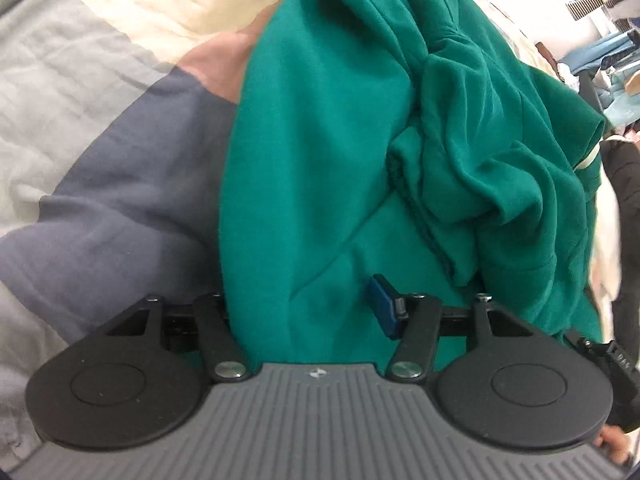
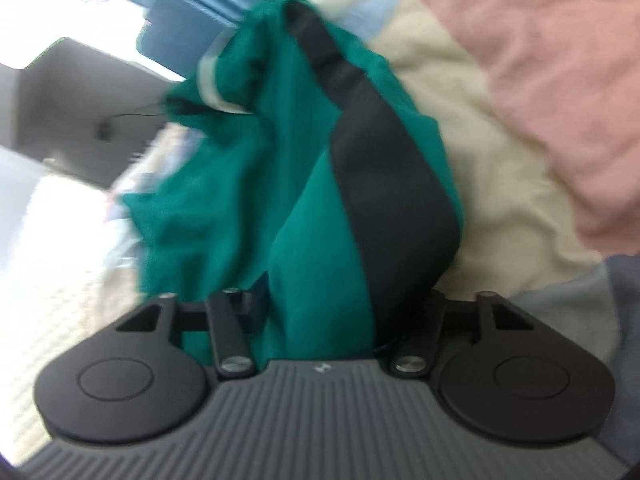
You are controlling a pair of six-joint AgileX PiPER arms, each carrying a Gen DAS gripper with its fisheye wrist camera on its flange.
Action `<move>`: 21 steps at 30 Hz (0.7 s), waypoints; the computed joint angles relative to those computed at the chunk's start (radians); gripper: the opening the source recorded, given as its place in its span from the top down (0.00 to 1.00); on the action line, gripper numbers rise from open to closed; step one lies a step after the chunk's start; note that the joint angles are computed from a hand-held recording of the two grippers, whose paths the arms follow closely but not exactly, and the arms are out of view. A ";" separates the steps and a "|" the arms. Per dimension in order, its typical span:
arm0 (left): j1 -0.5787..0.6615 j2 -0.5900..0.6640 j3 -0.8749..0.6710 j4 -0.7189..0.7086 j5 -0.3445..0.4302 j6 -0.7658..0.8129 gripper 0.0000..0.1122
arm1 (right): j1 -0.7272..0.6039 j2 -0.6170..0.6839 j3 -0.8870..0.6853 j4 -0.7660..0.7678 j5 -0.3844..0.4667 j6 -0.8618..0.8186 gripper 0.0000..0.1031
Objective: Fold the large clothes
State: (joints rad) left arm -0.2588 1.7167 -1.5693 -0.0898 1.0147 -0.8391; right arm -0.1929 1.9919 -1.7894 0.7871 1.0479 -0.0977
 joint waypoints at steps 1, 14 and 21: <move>-0.022 0.000 -0.011 0.037 0.010 -0.027 0.48 | 0.004 -0.006 0.006 -0.002 -0.007 -0.001 0.58; 0.116 -0.372 0.216 -0.144 -0.222 -0.069 0.91 | -0.160 -0.195 0.317 0.754 -0.033 -0.463 0.84; 0.213 -0.492 0.144 -0.291 -0.123 0.026 0.91 | -0.260 -0.307 0.375 0.848 0.100 -0.458 0.85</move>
State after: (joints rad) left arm -0.0460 1.2250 -1.4257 -0.3808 0.8913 -0.8126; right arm -0.4533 1.6847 -1.4143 1.6355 1.1483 -0.5557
